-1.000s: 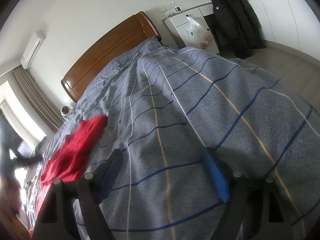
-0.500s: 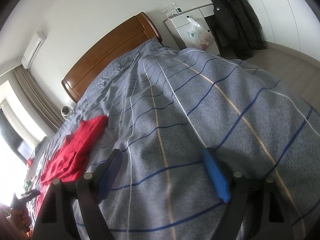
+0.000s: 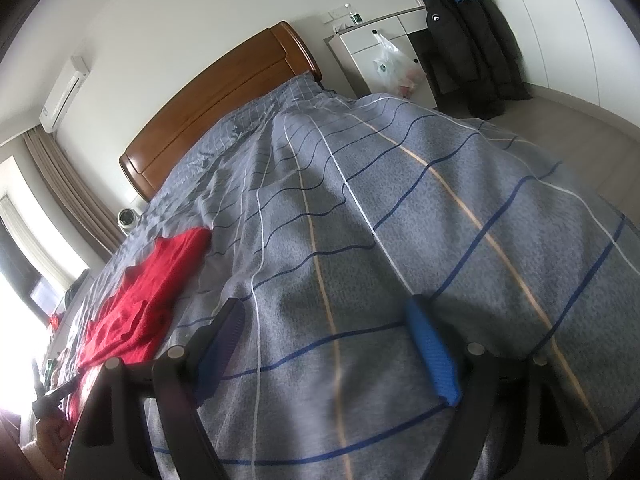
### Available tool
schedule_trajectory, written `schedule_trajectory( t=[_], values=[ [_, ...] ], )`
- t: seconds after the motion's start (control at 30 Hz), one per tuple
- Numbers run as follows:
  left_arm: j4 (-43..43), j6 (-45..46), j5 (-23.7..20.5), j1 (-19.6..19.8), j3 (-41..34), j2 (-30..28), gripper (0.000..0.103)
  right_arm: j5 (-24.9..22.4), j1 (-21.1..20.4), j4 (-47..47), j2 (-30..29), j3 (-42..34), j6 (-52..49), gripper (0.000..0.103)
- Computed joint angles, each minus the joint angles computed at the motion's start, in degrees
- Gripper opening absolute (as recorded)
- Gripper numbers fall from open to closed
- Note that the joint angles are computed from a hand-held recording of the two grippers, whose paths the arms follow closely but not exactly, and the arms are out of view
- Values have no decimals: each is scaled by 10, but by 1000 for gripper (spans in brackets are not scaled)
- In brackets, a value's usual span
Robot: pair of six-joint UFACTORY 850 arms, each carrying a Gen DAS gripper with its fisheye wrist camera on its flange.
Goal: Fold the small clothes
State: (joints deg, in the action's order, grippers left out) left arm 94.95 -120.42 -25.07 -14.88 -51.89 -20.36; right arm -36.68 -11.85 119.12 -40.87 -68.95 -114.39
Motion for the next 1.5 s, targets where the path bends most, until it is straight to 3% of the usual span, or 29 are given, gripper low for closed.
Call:
schedule_trajectory(
  t=[0.03,0.1,0.13,0.6,0.8,1.03,1.2,1.3,1.5],
  values=[
    [-25,23,-9,-4,-1,2,22,0,0,0,0,0,0,82],
    [-62,56,-32,-9,-6,3,50,1,0,1,0,0,-1,82],
    [-65,56,-40,-11,-3,7,53,1,1,2,1,1,-2,82],
    [-134,124,-49,-11,16,37,55,25,9,8,2,-1,-10,82],
    [-110,81,-34,-2,56,70,78,28,12,12,4,0,-14,82],
    [-22,-34,-30,68,75,77,82,36,15,21,6,4,-24,82],
    [56,-132,0,133,49,47,103,42,17,26,6,4,-29,82],
    [31,-82,41,157,22,-6,103,44,17,26,7,4,-30,82],
    [46,-97,-42,120,30,-10,103,46,18,27,8,5,-31,82]
  ],
)
